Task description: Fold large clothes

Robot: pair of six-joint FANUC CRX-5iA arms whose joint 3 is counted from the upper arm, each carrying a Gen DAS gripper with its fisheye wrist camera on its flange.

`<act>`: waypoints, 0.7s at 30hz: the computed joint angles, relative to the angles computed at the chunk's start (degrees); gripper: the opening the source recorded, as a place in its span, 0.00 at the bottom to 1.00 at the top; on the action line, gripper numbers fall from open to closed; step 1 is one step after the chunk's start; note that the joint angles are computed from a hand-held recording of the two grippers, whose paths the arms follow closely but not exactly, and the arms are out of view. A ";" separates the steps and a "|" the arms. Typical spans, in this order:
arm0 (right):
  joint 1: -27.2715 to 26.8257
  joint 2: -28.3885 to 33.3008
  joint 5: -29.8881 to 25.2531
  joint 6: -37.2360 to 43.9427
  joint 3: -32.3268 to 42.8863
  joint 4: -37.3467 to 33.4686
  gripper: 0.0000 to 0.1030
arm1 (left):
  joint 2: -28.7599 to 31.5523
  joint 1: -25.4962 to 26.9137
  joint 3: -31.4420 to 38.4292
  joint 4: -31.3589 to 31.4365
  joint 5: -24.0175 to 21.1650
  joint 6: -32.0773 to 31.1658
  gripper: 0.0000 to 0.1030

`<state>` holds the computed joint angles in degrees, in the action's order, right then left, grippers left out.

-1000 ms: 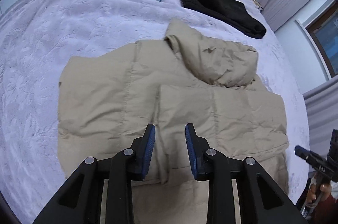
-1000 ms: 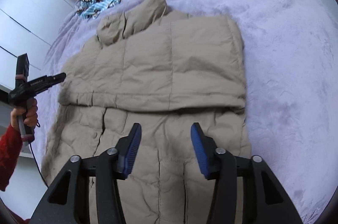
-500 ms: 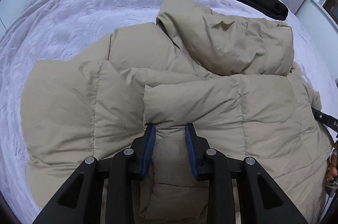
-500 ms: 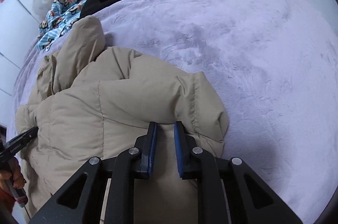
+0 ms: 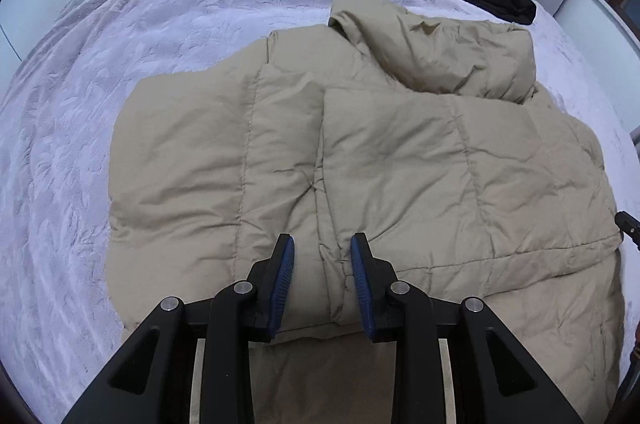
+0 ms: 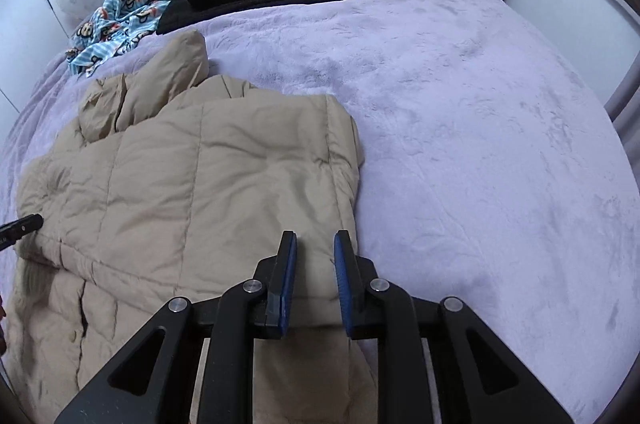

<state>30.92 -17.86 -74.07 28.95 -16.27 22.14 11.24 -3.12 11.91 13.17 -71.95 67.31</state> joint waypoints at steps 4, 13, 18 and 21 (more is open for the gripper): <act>1.19 -1.09 -3.04 -1.17 -1.00 -1.08 0.30 | -0.23 0.18 -0.02 -1.15 -0.33 1.02 0.31; 3.87 -7.34 -5.95 -10.27 -0.75 -5.06 0.51 | -3.58 1.00 0.80 -3.08 -5.70 1.21 0.31; 4.99 -9.95 -4.52 -13.76 -0.80 -9.35 0.51 | -6.94 0.74 -1.16 -4.22 -6.45 2.70 0.84; 6.16 -10.66 -4.03 -15.01 -1.12 -10.68 0.56 | -10.48 0.98 -4.27 -3.55 -3.84 2.86 0.99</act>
<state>37.08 -28.53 -78.10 13.94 -17.40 11.46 0.76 -2.14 7.64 9.62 -75.78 70.17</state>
